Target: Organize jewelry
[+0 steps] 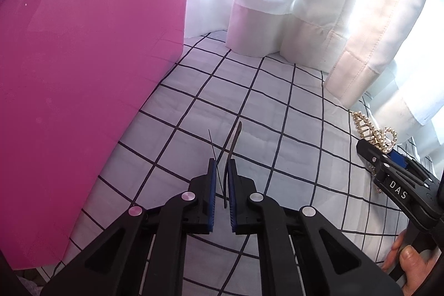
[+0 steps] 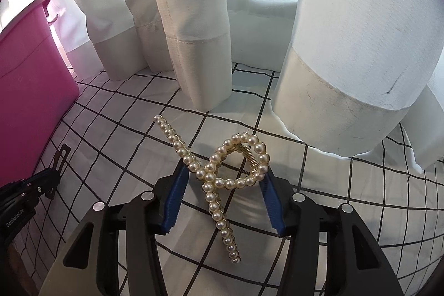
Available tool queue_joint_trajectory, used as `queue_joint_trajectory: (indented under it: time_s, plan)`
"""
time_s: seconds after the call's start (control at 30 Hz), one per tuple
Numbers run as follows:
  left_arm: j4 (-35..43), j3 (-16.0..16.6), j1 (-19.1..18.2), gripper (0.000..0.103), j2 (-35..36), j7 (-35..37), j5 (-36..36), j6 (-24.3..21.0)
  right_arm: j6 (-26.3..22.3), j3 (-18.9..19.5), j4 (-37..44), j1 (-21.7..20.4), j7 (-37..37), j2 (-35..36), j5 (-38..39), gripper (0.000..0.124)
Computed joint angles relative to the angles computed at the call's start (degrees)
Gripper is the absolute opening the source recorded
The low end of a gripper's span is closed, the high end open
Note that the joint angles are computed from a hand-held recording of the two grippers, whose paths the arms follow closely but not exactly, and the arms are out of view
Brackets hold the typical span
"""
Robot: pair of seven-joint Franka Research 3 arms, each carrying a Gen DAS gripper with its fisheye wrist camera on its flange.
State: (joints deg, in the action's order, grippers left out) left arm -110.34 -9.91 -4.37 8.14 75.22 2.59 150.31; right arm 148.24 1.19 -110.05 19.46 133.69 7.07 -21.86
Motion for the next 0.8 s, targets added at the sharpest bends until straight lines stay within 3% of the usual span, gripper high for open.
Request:
queue_joint_trajectory:
  time_s: [0.3,0.37,0.8]
  plan:
    - [-3.01,-0.31,-0.17,0.008,-6.01,5.51,-5.61,0.61,2.96,2.31,-7.28,-2.12,0.04,-8.34,3.41,0.049]
    - [-3.29,-0.08,-0.52,0.008,-7.52,6.70,-6.72,0.54,2.55,3.02,-7.89,-2.60,-0.20,-10.02,3.80,0.045]
    - [-1.36,2.19,-2.56,0.008,-13.58,11.87,-11.59,-0.47,-1.85,7.06,-3.95,-4.48,0.06,-14.55,1.66,0.045]
